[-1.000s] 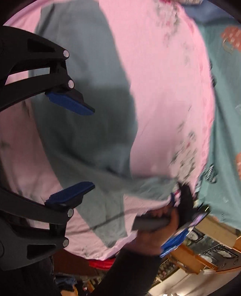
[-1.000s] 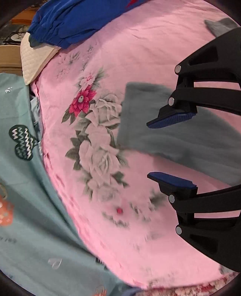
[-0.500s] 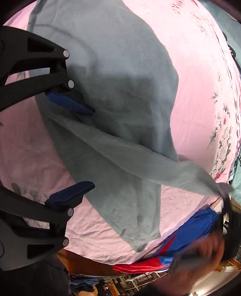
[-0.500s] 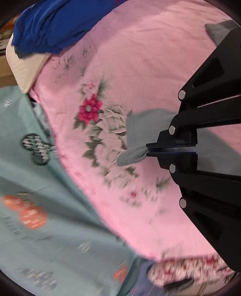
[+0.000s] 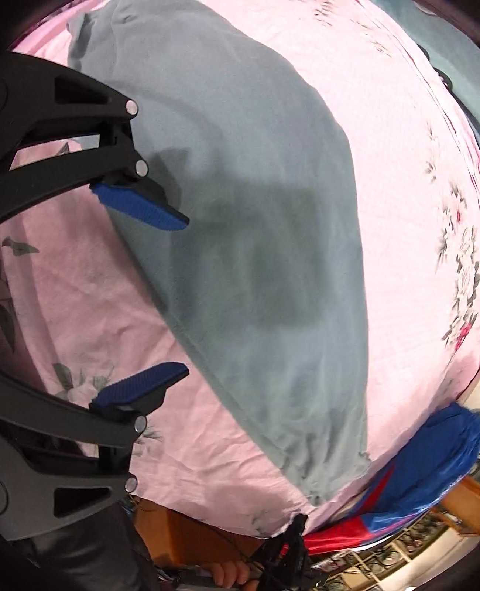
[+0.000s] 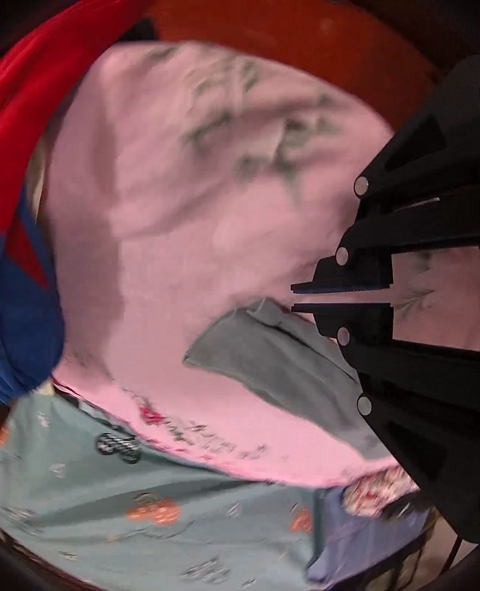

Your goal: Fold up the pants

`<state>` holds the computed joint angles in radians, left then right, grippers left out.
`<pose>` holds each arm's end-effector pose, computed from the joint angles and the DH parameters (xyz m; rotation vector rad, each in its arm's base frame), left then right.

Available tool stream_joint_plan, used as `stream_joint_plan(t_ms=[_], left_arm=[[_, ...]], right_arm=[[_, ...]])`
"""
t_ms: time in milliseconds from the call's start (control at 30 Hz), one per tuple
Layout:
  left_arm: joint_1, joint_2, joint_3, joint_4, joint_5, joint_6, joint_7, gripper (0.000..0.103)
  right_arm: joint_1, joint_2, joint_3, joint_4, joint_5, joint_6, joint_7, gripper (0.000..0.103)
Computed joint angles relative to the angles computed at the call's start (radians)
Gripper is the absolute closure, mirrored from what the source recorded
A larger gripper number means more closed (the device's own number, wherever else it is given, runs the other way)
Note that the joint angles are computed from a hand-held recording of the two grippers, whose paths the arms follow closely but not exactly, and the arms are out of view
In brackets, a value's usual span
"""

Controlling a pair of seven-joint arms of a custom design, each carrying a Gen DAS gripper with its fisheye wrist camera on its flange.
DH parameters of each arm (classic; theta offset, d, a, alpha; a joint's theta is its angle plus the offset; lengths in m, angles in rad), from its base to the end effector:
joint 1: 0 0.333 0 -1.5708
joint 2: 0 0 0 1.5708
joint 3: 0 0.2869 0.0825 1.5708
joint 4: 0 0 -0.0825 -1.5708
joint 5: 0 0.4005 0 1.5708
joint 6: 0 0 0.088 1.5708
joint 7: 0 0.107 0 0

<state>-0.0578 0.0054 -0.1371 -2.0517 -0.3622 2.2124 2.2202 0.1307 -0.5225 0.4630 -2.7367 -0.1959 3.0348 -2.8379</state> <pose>0.5679 -0.1240 0.4150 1.3635 -2.7442 0.5281 0.3605 0.2546 0.4129 -0.5932 2.2573 0.0313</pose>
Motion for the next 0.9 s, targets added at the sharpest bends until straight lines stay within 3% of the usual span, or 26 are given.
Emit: stream_joint_plan(t_ms=[67, 133, 300, 400, 467, 667, 767, 800, 900], left_arm=[[-0.006, -0.001, -0.005, 0.001, 0.022, -0.002, -0.015, 0.028], [-0.012, 0.003, -0.01, 0.005, 0.042, -0.008, -0.031, 0.028], [-0.027, -0.005, -0.018, -0.009, 0.089, 0.004, -0.074, 0.028], [-0.032, -0.02, -0.017, -0.03, 0.104, 0.026, -0.089, 0.028], [-0.031, -0.027, -0.014, -0.04, 0.108, 0.039, -0.098, 0.027], [-0.026, -0.022, -0.007, -0.042, 0.137, 0.041, -0.154, 0.027], [-0.023, -0.019, -0.005, -0.046, 0.142, 0.039, -0.162, 0.027], [-0.023, -0.021, -0.006, -0.05, 0.144, 0.046, -0.161, 0.027], [-0.024, -0.034, -0.008, -0.059, 0.175, 0.056, -0.164, 0.027]], right_arm=[[-0.029, -0.01, 0.017, 0.045, -0.046, -0.066, -0.038, 0.088], [-0.034, 0.044, -0.003, 0.116, -0.098, -0.117, -0.103, 0.082], [0.03, 0.233, -0.12, 0.275, -0.152, -0.241, -0.263, 0.082], [0.098, 0.283, -0.204, 0.283, -0.112, -0.239, -0.35, 0.085], [0.122, 0.281, -0.228, 0.286, -0.116, -0.252, -0.376, 0.099], [0.109, 0.125, -0.199, 0.193, -0.166, -0.222, -0.301, 0.1], [0.184, 0.155, -0.253, 0.184, -0.055, -0.267, -0.403, 0.099], [0.204, 0.174, -0.269, 0.19, -0.011, -0.291, -0.436, 0.094], [0.176, 0.144, -0.238, 0.18, -0.01, -0.301, -0.398, 0.093]])
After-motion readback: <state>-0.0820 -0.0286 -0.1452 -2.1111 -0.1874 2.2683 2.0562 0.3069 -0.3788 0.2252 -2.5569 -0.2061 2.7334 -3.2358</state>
